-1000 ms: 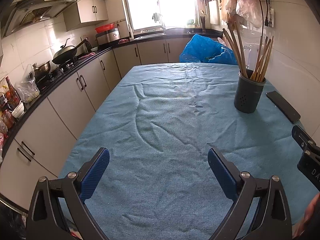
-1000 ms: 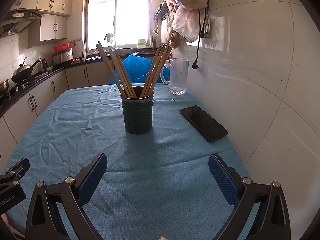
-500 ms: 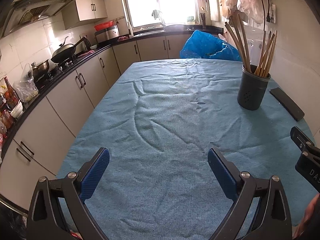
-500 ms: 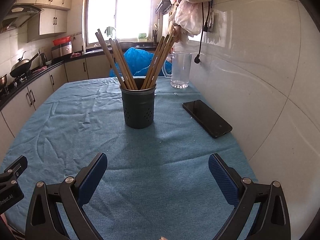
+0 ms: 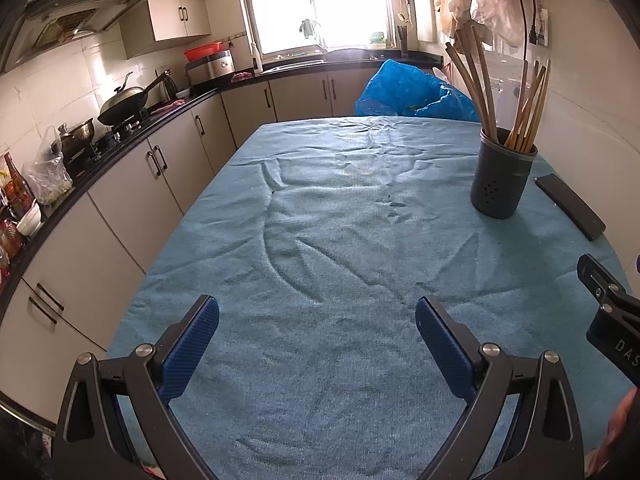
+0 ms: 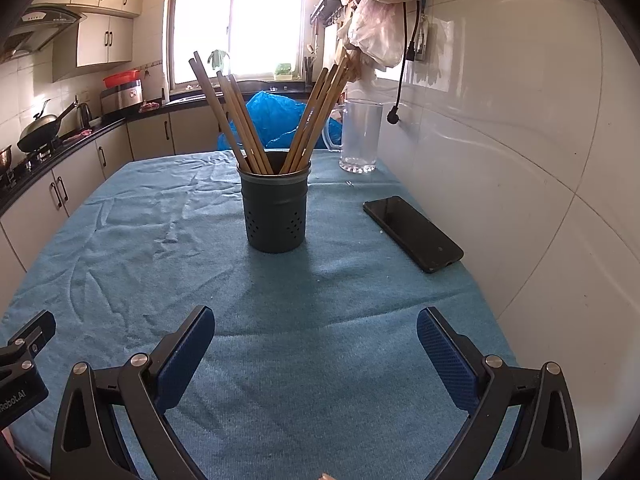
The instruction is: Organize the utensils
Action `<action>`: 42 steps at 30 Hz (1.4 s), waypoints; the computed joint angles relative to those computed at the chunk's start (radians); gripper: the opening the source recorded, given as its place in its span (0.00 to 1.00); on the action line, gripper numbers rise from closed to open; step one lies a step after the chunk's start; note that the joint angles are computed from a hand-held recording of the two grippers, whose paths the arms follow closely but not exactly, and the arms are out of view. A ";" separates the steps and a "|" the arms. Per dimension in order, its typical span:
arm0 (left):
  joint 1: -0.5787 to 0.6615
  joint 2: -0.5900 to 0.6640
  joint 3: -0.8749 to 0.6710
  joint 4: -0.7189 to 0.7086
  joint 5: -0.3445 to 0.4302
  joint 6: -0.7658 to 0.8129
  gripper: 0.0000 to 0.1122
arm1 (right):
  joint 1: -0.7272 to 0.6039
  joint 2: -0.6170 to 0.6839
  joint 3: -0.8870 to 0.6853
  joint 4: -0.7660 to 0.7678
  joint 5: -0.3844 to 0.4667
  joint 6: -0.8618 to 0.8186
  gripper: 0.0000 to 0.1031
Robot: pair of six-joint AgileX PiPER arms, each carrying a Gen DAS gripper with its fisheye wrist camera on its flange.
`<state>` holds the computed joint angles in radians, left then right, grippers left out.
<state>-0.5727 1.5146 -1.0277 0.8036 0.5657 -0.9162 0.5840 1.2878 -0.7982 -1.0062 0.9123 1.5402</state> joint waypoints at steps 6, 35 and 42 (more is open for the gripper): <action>0.002 -0.013 0.012 0.005 -0.005 -0.009 0.87 | 0.030 -0.004 0.001 -0.002 0.025 0.012 1.00; 0.004 -0.029 0.022 -0.003 -0.004 -0.004 0.87 | 0.047 0.002 -0.002 -0.004 0.032 0.024 1.00; 0.003 -0.028 0.020 -0.013 -0.001 0.006 0.87 | 0.043 0.002 -0.001 -0.001 0.028 0.020 1.00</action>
